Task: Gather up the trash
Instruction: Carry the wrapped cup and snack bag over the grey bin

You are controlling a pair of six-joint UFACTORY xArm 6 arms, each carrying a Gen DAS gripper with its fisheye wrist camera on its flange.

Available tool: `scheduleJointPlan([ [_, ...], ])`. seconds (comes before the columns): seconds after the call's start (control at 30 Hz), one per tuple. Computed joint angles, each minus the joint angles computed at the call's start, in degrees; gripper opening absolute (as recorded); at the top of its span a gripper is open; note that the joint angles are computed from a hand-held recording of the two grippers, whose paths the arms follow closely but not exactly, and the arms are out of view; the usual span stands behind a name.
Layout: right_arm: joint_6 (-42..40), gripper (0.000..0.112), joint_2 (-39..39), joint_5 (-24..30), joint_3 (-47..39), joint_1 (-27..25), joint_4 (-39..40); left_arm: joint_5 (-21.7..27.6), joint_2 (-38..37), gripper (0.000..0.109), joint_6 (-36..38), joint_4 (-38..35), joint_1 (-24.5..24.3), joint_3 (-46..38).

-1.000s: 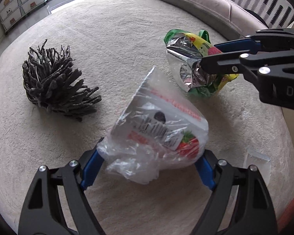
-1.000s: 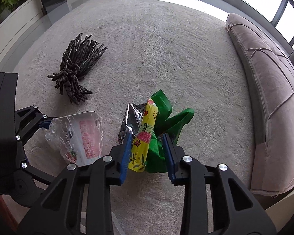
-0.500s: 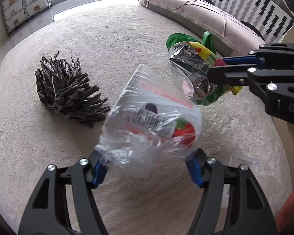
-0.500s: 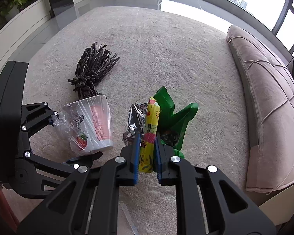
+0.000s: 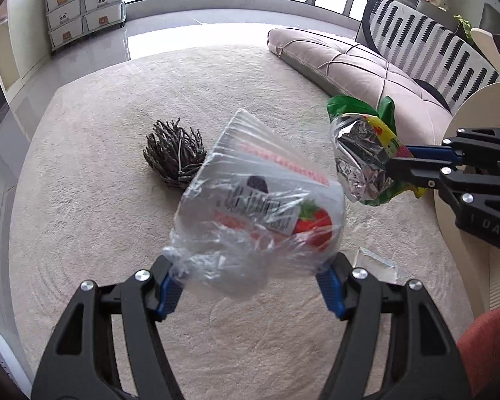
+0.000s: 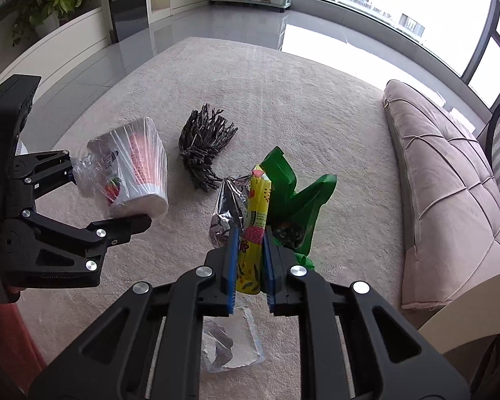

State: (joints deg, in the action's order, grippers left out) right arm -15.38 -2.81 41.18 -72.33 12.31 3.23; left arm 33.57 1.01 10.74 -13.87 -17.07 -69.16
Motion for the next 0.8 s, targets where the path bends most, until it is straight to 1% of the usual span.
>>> scheduleJointPlan([
  [0.13, 0.80, 0.013, -4.60, 1.31, 1.86, 2.71, -0.46, 2.31, -9.06, 0.068, -4.30, 4.26, 2.21, 5.69],
  [0.23, 2.03, 0.013, -7.56, 2.28, 2.70, 5.58, -1.38, 4.55, -16.96, 0.068, -6.02, 5.49, 4.82, 10.49],
  [0.33, 3.45, 0.013, -10.36, 2.87, 3.32, 8.99, -1.77, 7.35, -24.92, 0.068, -7.28, 6.90, 8.22, 14.56],
  [0.47, 5.21, 0.013, -12.29, 3.86, 2.32, 14.70, -2.53, 11.60, -33.99, 0.068, -7.72, 8.12, 13.83, 17.33],
  [0.57, 6.55, 0.013, -12.01, 4.01, 0.29, 19.80, -3.59, 14.53, -39.25, 0.068, -6.38, 8.95, 18.61, 17.66],
  [0.67, 6.66, 0.013, -9.64, 4.11, -3.81, 24.82, -3.59, 17.13, -43.56, 0.068, -3.42, 8.64, 24.39, 16.84],
  [0.73, 6.35, 0.013, -6.88, 4.09, -7.81, 28.24, -3.37, 18.77, -45.62, 0.068, -0.08, 7.71, 29.44, 15.45],
  [0.8, 5.71, 0.013, -3.37, 4.43, -12.88, 31.53, -2.32, 20.45, -46.79, 0.068, 3.56, 5.83, 35.47, 13.63],
])
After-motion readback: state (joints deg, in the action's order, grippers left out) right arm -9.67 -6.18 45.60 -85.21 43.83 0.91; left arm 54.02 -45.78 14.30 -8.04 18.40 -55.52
